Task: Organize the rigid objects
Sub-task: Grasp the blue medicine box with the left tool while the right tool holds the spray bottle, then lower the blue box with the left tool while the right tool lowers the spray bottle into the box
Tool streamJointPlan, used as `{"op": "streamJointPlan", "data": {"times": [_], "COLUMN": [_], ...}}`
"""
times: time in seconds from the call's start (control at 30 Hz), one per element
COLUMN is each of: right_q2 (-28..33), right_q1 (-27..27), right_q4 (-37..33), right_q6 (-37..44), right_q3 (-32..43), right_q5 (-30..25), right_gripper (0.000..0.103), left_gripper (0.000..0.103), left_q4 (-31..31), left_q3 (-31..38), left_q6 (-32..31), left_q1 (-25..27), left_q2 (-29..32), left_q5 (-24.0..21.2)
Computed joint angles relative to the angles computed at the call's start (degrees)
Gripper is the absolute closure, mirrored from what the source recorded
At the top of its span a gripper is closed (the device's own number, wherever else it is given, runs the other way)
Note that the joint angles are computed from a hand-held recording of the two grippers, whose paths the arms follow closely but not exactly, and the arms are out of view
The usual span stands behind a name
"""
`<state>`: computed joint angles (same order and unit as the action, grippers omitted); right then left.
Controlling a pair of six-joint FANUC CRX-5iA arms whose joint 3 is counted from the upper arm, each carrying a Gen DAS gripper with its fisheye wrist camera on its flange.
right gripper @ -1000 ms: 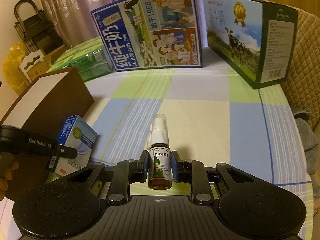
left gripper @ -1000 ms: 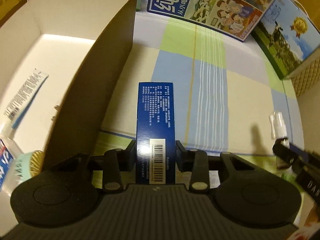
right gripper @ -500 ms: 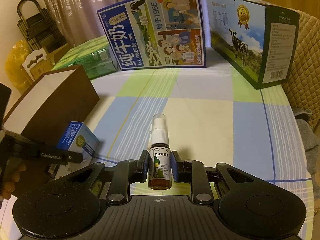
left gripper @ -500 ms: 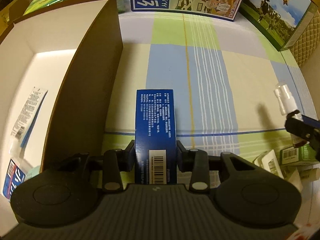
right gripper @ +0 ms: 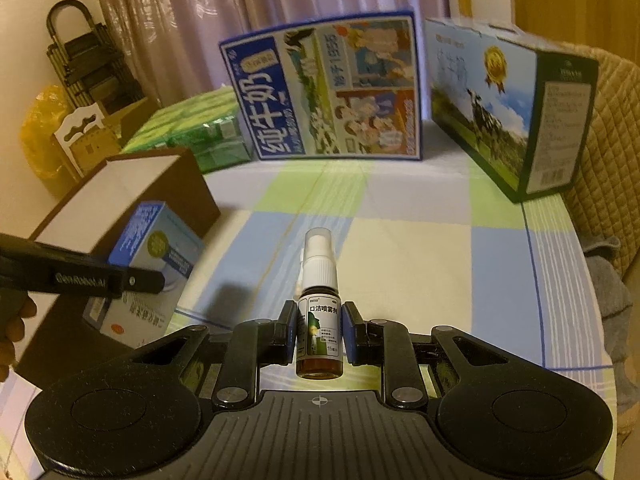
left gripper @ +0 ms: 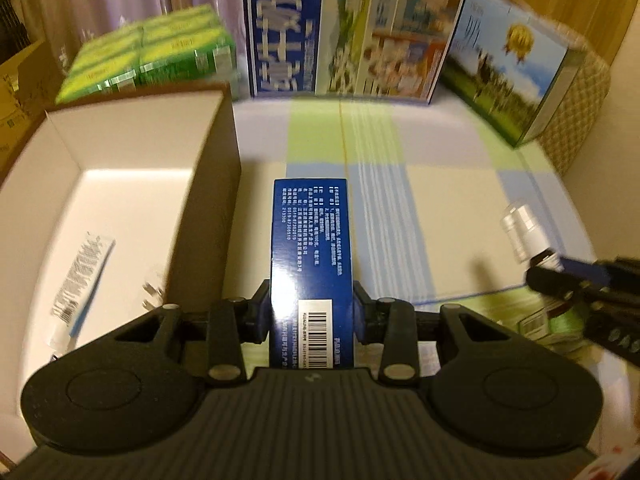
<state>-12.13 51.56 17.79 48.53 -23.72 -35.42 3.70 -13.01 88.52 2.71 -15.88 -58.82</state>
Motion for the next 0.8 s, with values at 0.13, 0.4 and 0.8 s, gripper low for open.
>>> {"op": "streamJointPlan", "data": {"times": [0.13, 0.4, 0.8], "right_q2": [0.22, 3.02, 11.92], "right_q1": [1.86, 6.64, 14.18], "right_q4": [2.05, 7.34, 12.9], "right_q6": [-1.37, -6.72, -14.15], "right_q3": [0.98, 4.4, 9.69], "right_q5": [0.34, 2.31, 8.06], "right_gripper": [0.083, 0.083, 0.083], "left_gripper": [0.07, 0.07, 0.07], "left_q4": [3.69, 10.78, 20.19], "left_q3": [-1.14, -3.13, -6.51], "left_q6": [-3.31, -12.62, -30.1], "left_q1": [2.96, 12.5, 33.21], "left_q2": [-2.86, -8.56, -13.08], "left_q5": [1.73, 2.34, -1.72]}}
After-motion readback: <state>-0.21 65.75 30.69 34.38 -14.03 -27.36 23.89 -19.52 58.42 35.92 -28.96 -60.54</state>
